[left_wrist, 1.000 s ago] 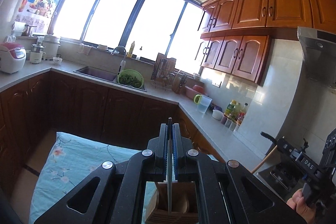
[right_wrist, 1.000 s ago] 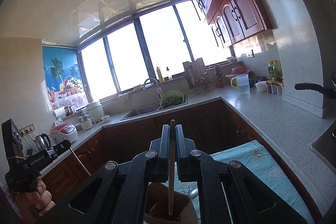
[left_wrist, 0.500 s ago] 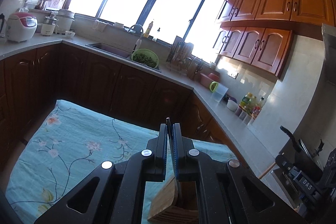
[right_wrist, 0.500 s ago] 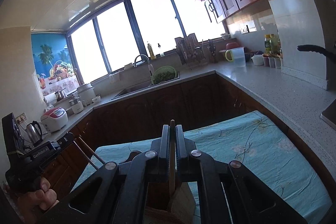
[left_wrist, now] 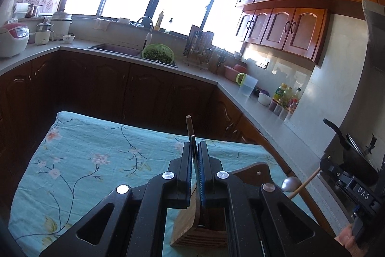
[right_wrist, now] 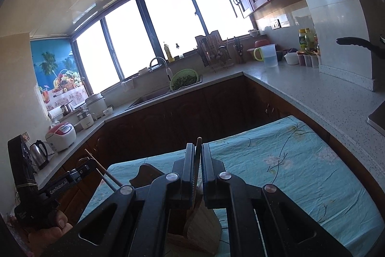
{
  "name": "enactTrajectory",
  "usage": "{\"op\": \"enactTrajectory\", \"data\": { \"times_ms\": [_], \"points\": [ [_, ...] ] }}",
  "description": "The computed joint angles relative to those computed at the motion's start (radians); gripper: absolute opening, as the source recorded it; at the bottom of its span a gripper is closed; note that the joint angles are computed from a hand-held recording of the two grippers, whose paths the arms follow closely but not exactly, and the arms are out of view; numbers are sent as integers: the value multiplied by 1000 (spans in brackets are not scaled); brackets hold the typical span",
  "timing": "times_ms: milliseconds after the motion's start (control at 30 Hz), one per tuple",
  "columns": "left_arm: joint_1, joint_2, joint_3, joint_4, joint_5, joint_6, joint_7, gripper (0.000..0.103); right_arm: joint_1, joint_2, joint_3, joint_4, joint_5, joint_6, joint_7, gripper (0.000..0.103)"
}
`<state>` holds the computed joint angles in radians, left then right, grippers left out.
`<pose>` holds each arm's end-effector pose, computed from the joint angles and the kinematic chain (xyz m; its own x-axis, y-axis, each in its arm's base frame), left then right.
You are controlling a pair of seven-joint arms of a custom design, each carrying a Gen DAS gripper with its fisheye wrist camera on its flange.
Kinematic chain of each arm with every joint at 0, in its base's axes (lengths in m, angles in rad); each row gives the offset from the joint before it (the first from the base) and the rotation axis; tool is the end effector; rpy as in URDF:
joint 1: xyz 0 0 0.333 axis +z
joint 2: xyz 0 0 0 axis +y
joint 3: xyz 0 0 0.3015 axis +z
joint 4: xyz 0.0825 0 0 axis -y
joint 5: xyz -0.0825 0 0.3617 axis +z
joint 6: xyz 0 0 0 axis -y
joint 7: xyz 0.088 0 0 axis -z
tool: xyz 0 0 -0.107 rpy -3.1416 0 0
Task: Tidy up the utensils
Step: 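Open both tools to release the chopsticks in the holder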
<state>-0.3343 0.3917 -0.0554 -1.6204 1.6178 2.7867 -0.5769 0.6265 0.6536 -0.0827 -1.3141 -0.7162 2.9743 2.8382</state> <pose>0.6056 -0.2921 0.4437 0.1427 -0.9250 0.3522 -0.3657 -0.3799 -0.8496 0.6034 0.4400 0.4588 0.1672 -0.9139 -0.3700 -0.5749 0.2145 -0.7896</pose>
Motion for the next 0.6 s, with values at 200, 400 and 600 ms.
{"op": "enactTrajectory", "data": {
  "times_ms": [200, 400, 600],
  "points": [
    [8, -24, -2, -26, -19, 13, 25, 4, -2, -6, 6, -7, 5, -9, -4, 6],
    [20, -66, -11, -75, -48, 19, 25, 35, -14, -28, 14, -40, 23, 10, 5, 29],
    [28, -158, -45, -186, 43, -25, -97, 57, 29, -108, -63, -147, -60, 98, 131, 68]
  ]
}}
